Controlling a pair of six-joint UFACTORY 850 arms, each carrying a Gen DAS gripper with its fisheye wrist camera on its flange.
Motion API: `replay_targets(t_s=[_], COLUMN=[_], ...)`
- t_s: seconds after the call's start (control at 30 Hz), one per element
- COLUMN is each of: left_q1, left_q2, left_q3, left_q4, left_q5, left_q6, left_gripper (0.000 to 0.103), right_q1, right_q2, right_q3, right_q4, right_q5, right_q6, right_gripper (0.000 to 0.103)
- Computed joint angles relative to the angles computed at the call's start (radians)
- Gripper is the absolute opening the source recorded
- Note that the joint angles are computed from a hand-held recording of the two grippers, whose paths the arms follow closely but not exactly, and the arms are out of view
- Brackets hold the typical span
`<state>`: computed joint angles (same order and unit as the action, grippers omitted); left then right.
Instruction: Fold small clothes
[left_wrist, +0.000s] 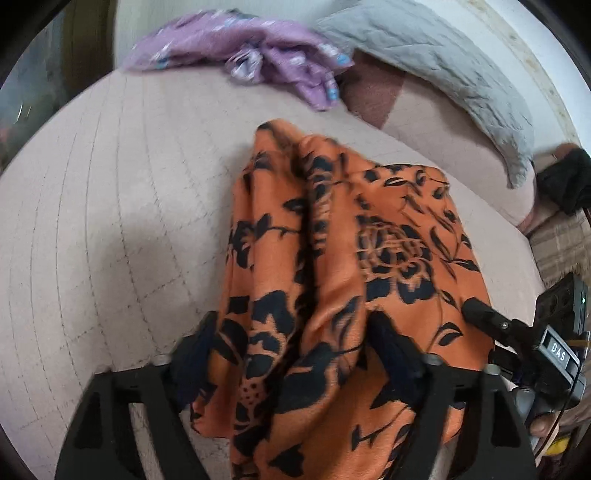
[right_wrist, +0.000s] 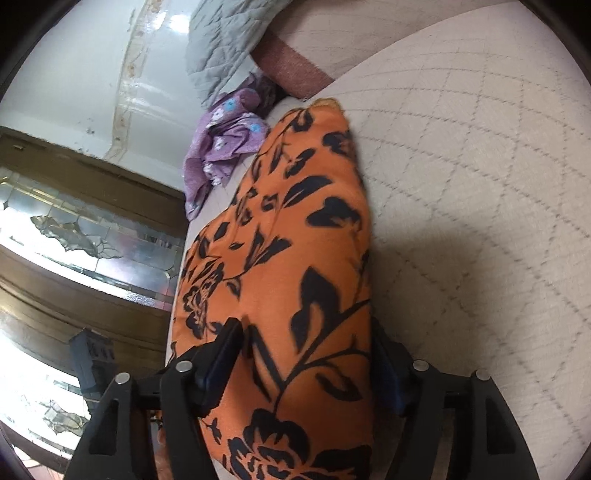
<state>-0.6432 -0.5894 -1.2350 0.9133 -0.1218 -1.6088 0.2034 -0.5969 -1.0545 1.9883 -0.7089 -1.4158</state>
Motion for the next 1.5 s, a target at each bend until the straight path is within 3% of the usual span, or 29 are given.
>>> replay_targets(t_s=[0.03, 0.13, 0.2, 0.3, 0.4, 0.67, 0.8, 0.9, 0.97, 1.03, 1.07, 1.17, 1.27, 1.37, 1.43, 1.5], left_q1=[-0.007, -0.051, -0.065, -0.08, -0.099, -0.188, -0.22, -0.231, -0.232, -0.229, -0.23, -0.256, -0.299, -0.313, -0.304, -0.297], left_q2=[0.006, 0.007, 0.011, 0.043, 0.073, 0.105, 0.074, 0.017, -0.031, -0.081, -0.085, -0.071, -0.037, -0.008, -0.03, -0.107], left_q3=[0.005, -0.011, -0.013, 0.012, 0.029, 0.024, -0.024, -0.094, -0.141, -0.189, -0.198, -0.195, -0.165, -0.134, -0.17, -0.255], left_q4=[0.096, 0.311, 0.36, 0.526, 0.608, 0.698, 0.592, 0.291, 0.082, -0.09, -0.115, 0.022, 0.266, 0.405, 0.353, 0.177], left_q5=[0.011, -0.086, -0.116, -0.12, -0.134, -0.176, -0.181, -0.203, -0.24, -0.281, -0.296, -0.382, -0.518, -0.547, -0.528, -0.571], left_q6=[-0.074, -0.214, -0.25, -0.417, -0.488, -0.542, -0.427, -0.127, 0.062, 0.214, 0.243, 0.167, -0.025, -0.183, -0.139, 0.05], left_gripper=[0.044, 0.028, 0.025, 0.024, 0.024, 0.024, 0.024, 0.028, 0.034, 0.052, 0.054, 0.063, 0.07, 0.077, 0.078, 0.078], right_q1=[0.009, 0.043, 0.048, 0.054, 0.062, 0.016, -0.006, -0.03, -0.052, -0.068, -0.078, -0.107, -0.1, -0.104, -0.122, -0.141], right_q2=[0.007, 0.043, 0.061, 0.09, 0.14, 0.296, 0.371, 0.375, 0.333, 0.272, 0.256, 0.27, 0.371, 0.441, 0.467, 0.442], right_q3=[0.004, 0.02, 0.033, 0.054, 0.092, 0.229, 0.314, 0.333, 0.311, 0.277, 0.27, 0.277, 0.321, 0.363, 0.386, 0.378], right_q4=[0.012, 0.075, 0.117, 0.174, 0.24, 0.373, 0.425, 0.373, 0.226, 0.061, -0.002, -0.07, 0.05, 0.261, 0.262, 0.154], right_q5=[0.018, 0.109, 0.126, 0.147, 0.182, 0.18, 0.194, 0.214, 0.229, 0.247, 0.244, 0.225, 0.324, 0.296, 0.204, 0.126], right_q6=[-0.031, -0.169, -0.221, -0.294, -0.39, -0.548, -0.579, -0.519, -0.352, -0.143, -0.044, 0.053, -0.144, -0.391, -0.415, -0.31], right_gripper=[0.069, 0.054, 0.044, 0.04, 0.04, 0.04, 0.04, 0.04, 0.041, 0.054, 0.063, 0.066, 0.066, 0.066, 0.061, 0.042])
